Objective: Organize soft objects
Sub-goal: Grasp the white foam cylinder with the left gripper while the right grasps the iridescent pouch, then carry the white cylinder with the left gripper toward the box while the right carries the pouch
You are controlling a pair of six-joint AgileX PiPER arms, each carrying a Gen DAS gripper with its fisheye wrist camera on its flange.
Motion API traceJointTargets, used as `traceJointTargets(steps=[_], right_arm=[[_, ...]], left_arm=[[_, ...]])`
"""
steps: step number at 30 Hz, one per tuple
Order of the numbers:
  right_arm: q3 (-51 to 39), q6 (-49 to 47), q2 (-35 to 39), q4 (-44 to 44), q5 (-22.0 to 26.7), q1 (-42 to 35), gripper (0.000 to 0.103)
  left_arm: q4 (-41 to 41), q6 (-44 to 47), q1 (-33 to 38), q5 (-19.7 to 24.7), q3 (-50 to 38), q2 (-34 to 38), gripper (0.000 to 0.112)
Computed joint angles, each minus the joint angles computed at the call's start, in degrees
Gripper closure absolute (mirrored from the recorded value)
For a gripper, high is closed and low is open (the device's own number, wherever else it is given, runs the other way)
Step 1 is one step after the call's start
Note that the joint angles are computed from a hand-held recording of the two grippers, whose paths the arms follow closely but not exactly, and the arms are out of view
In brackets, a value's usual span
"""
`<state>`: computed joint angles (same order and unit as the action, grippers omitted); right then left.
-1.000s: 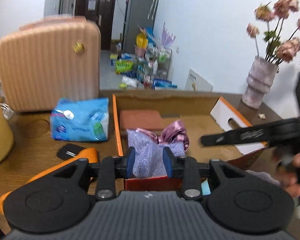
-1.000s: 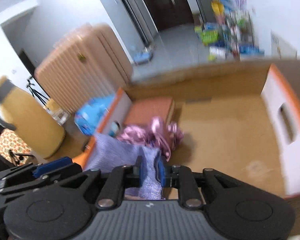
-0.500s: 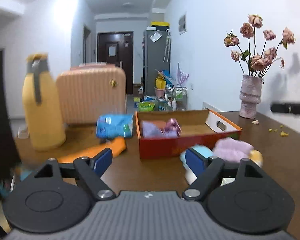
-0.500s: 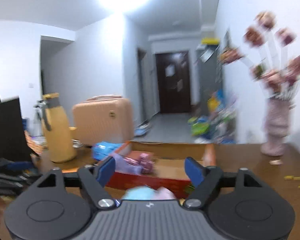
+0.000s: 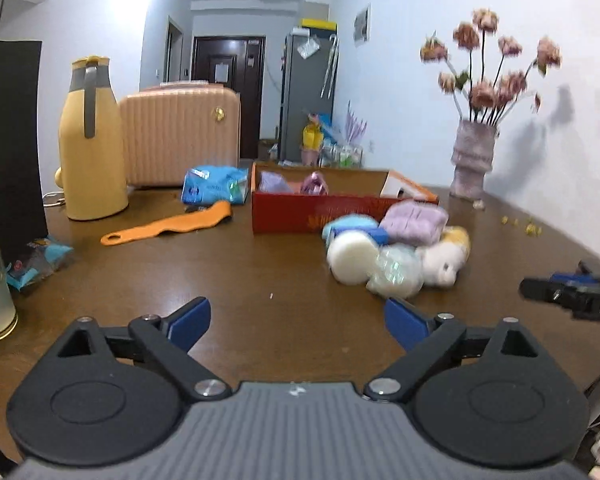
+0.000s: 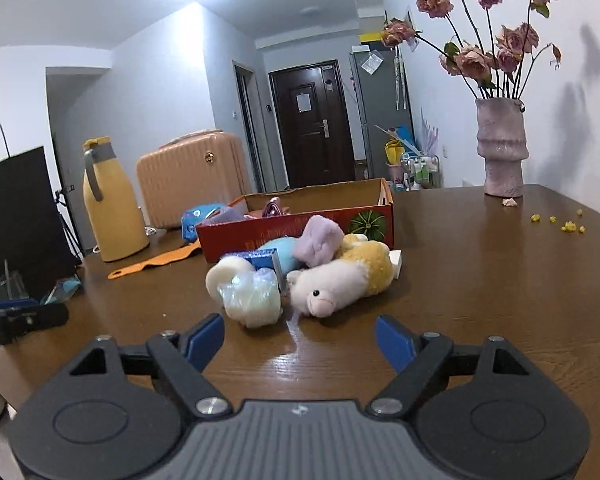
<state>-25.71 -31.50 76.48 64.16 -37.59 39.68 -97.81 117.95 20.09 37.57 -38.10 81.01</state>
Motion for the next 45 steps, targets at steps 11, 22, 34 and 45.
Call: traceJointTargets(steps=[11,22,34,45], right_arm=[[-2.65,4.08,5.66,-6.68,3.31,-5.34,0.02],[-14.44,19.53,15.6,-28.92,12.09,-17.63,0.037],[-28.5,31.89,27.4,-53.75,19.88,-19.99,0.05],[-25.18,7.03,24.2,-29.56,20.44,-13.35,0.072]], left_arm=[[-0.09,-4.36,-11.3,-7.42,-8.1,9.91,0.017],[21.78,-42.25,-16.22,-4.33,-36.0,29.42,0.022],[29.87,-57.71,-14.9,10.11,-57.45,43.93,0.056],[29.42,-50.23,-10.43,9.26,-41.24,34.51,0.075]])
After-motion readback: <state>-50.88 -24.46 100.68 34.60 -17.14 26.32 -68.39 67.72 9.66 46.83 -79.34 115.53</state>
